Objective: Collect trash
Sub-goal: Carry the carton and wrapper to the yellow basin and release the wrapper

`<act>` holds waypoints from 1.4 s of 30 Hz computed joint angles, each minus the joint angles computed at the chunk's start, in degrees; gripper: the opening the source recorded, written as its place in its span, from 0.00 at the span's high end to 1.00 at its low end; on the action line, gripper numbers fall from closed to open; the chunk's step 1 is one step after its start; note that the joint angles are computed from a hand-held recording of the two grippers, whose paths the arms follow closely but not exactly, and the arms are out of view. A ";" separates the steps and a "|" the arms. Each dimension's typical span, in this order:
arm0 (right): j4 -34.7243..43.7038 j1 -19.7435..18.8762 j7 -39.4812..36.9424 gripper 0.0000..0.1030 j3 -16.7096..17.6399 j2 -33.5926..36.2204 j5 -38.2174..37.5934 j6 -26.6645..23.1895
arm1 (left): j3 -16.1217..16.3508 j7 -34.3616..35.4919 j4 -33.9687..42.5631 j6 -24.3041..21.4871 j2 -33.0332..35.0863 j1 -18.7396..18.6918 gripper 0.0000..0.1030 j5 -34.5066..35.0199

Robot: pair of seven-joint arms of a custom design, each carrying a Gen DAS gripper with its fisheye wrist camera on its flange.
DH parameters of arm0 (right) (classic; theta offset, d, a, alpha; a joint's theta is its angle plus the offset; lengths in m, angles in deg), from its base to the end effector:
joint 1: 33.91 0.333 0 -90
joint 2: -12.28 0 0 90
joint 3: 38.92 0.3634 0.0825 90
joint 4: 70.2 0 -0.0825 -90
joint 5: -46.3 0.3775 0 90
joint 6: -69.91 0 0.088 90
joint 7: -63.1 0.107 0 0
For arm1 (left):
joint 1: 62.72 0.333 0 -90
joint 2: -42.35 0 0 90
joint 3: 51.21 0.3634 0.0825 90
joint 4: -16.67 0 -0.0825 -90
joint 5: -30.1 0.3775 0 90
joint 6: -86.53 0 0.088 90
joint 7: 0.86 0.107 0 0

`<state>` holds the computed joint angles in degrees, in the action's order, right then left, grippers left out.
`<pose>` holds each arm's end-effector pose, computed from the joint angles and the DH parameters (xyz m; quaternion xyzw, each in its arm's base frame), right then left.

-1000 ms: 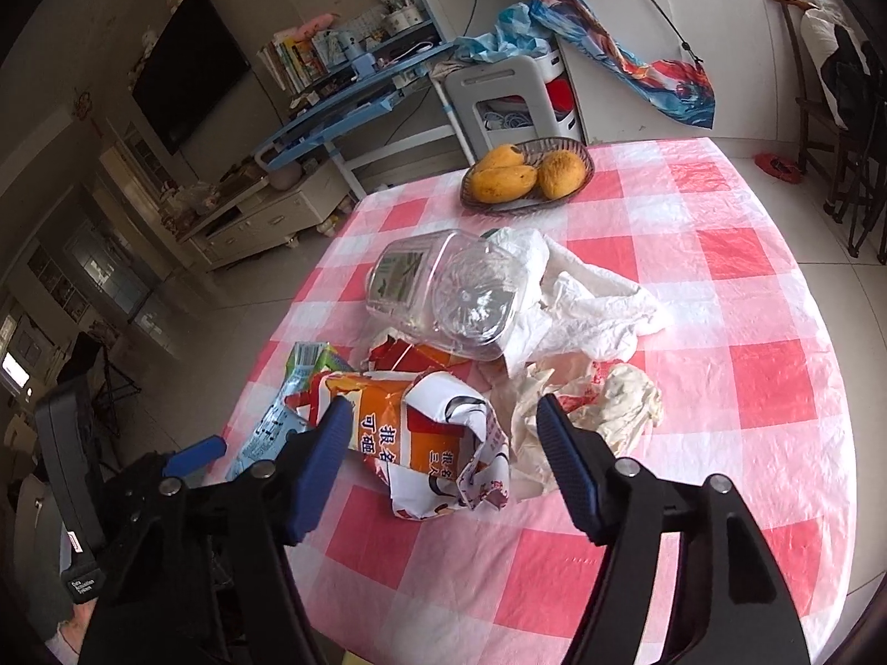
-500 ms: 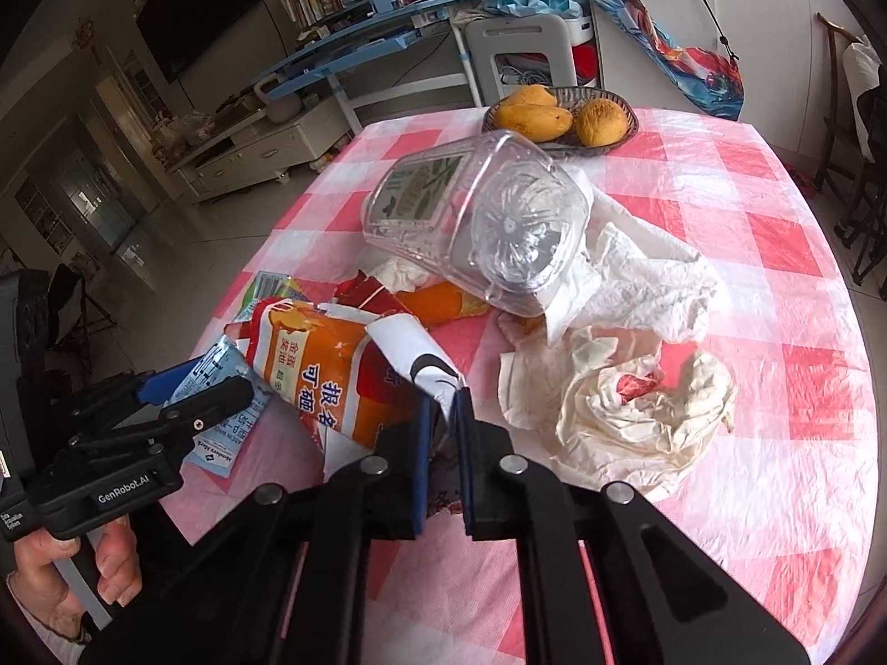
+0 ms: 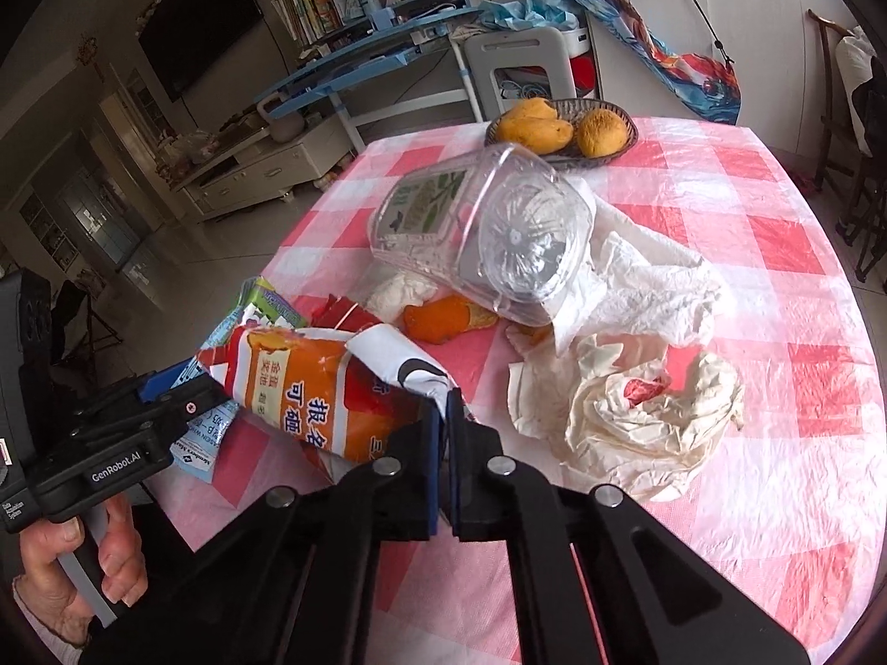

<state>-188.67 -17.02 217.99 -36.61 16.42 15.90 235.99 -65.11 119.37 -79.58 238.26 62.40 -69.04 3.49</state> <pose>0.5607 0.2266 0.5316 -0.5349 0.7503 -0.1698 0.3494 0.6767 -0.2093 0.5192 -0.4775 0.8025 -0.3446 0.0962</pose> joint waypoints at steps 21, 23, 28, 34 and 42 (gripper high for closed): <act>-5.81 0.27 20.23 0.97 5.12 -10.96 -25.97 -5.52 | -0.06 16.99 -11.42 3.04 -9.76 3.93 0.53 -24.29; -7.04 0.64 17.25 0.97 5.61 -11.74 -22.85 -5.43 | 0.06 18.28 -11.77 2.62 -10.18 3.85 0.53 -25.43; -8.78 3.53 4.62 0.97 6.73 -12.04 -11.36 -7.28 | 0.56 21.31 -13.12 1.80 -11.49 3.39 0.53 -27.71; -7.20 8.22 -14.01 0.97 7.39 -8.96 3.65 -12.43 | 1.35 23.76 -16.33 1.69 -13.95 2.43 0.53 -29.35; -4.45 10.34 -22.76 0.96 7.83 -5.02 11.04 -19.24 | 2.87 27.28 -21.45 0.08 -18.05 1.15 0.53 -30.79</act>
<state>-193.13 -6.68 195.24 -28.77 11.40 26.94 216.75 -62.24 146.66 -101.03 238.34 44.35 -67.89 -27.30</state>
